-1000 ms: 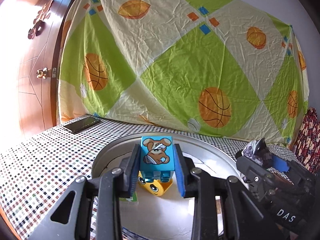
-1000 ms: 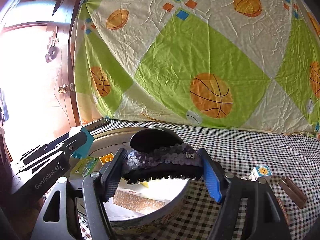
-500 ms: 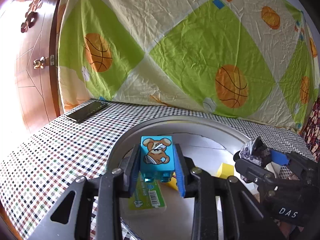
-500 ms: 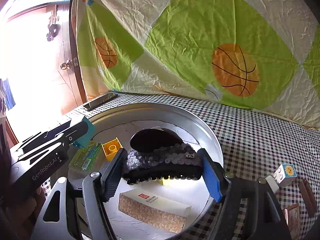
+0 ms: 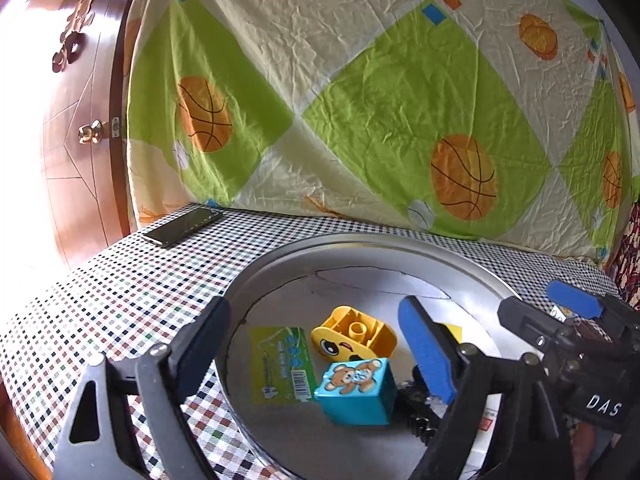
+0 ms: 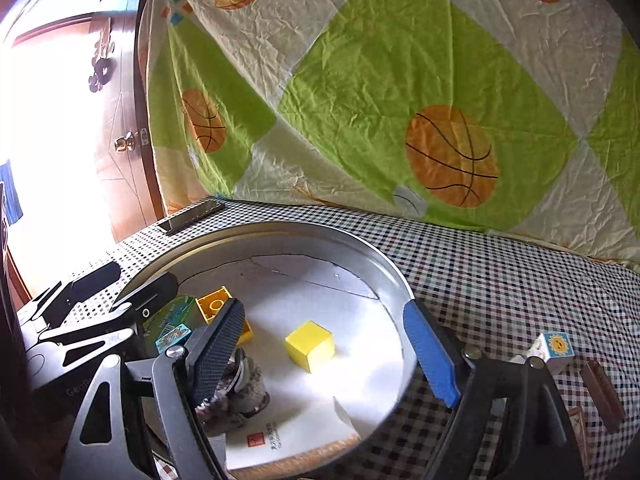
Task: Organize rigid objects
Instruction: 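Open left tool to drop the blue brick while right tool releases the hair clip into the tin, then move left tool toward the white cube while right tool grasps the copper picture frame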
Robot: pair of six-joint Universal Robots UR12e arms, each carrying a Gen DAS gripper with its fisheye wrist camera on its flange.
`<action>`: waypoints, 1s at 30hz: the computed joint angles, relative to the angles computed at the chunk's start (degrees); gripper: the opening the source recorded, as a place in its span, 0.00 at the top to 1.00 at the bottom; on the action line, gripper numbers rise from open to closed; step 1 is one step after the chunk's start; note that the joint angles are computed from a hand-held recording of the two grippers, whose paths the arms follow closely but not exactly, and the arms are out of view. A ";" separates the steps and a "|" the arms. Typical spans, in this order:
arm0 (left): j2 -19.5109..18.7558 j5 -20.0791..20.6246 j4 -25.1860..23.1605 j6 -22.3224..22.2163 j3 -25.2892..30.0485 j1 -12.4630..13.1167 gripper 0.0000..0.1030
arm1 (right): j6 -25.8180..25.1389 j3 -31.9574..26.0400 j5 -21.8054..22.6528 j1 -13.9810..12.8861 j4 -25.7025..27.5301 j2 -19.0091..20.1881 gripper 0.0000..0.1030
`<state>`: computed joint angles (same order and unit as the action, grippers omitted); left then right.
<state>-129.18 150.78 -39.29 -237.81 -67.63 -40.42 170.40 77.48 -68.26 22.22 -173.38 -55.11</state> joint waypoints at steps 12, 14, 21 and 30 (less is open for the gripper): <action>-8.67 -6.04 5.89 16.60 13.99 -1.75 0.04 | 4.67 5.10 -14.40 -6.18 0.90 -2.74 0.19; -10.24 -7.89 5.51 18.63 16.77 -1.88 0.04 | 5.76 5.20 -14.29 -6.98 2.84 -3.05 0.19; -14.81 -11.57 1.67 23.08 25.40 -1.98 0.04 | 4.92 3.67 -12.65 -7.62 11.29 -3.14 0.19; -17.65 -14.44 -3.23 24.03 31.10 -1.69 0.04 | 2.96 -0.08 -12.60 -7.47 23.38 -1.71 0.43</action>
<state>-146.83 136.34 -42.52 -213.78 -36.54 -42.11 173.36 77.40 -80.86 14.75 -150.00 -56.82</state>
